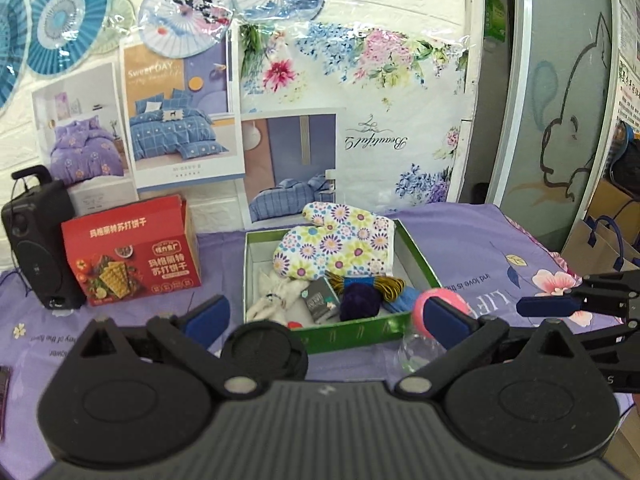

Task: Organize soft objects
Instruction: 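Move both tools from the box to the green mesh loofah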

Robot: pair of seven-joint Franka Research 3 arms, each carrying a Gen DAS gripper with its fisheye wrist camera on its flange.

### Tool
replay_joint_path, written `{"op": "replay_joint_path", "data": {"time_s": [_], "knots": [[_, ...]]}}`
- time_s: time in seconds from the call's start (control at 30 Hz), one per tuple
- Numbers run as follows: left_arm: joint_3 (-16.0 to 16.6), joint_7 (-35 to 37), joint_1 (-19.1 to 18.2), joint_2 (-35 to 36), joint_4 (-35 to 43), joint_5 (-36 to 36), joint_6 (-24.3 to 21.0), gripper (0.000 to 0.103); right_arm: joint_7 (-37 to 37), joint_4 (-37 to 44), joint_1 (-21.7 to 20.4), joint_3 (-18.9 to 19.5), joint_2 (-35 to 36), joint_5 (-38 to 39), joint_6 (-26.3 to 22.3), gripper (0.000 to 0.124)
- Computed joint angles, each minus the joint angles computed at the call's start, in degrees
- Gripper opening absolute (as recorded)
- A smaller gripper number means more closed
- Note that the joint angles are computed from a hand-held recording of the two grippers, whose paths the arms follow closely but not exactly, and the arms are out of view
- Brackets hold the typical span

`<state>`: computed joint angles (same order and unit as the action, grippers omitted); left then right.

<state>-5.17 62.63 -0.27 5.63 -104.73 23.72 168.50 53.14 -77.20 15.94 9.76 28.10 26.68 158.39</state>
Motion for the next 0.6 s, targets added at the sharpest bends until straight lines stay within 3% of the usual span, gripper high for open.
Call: {"op": "replay_joint_path", "data": {"time_s": [0.1,0.17,0.3,0.37,0.43,0.53,0.6], "knots": [[1.0,-7.1,-1.0,-2.5,-4.3,6.8,1.1,0.102,-1.3,-8.3,-1.2,2.3,-3.9,4.8,5.3,0.025],[1.1,-12.4,-1.2,-3.4,-6.5,11.4,1.0,0.102,0.9,-12.2,-0.2,1.7,-5.3,6.1,8.7,0.025],[0.9,-28.4,-1.0,-4.4,-9.9,24.1,-0.6,0.102,21.8,-21.0,10.5,-9.5,-7.6,-2.3,18.7,0.025],[0.4,-35.1,-0.9,-4.8,-11.7,27.7,-2.5,0.102,26.9,-25.4,12.5,-10.6,-8.6,-2.3,23.8,0.025],[-0.3,-35.0,-0.7,-5.2,-14.0,26.7,-4.2,0.102,32.5,-29.0,18.2,-16.7,-9.6,-4.7,25.3,0.026],[-0.9,-29.2,-0.6,-5.9,-17.5,20.2,-5.7,0.102,33.5,-32.2,21.7,-20.5,-10.7,-10.2,24.9,0.026],[-0.7,-26.0,-0.1,-6.9,-20.4,15.4,-4.1,0.102,31.7,-34.4,20.2,-18.6,-11.4,-13.3,26.9,0.026]]}}
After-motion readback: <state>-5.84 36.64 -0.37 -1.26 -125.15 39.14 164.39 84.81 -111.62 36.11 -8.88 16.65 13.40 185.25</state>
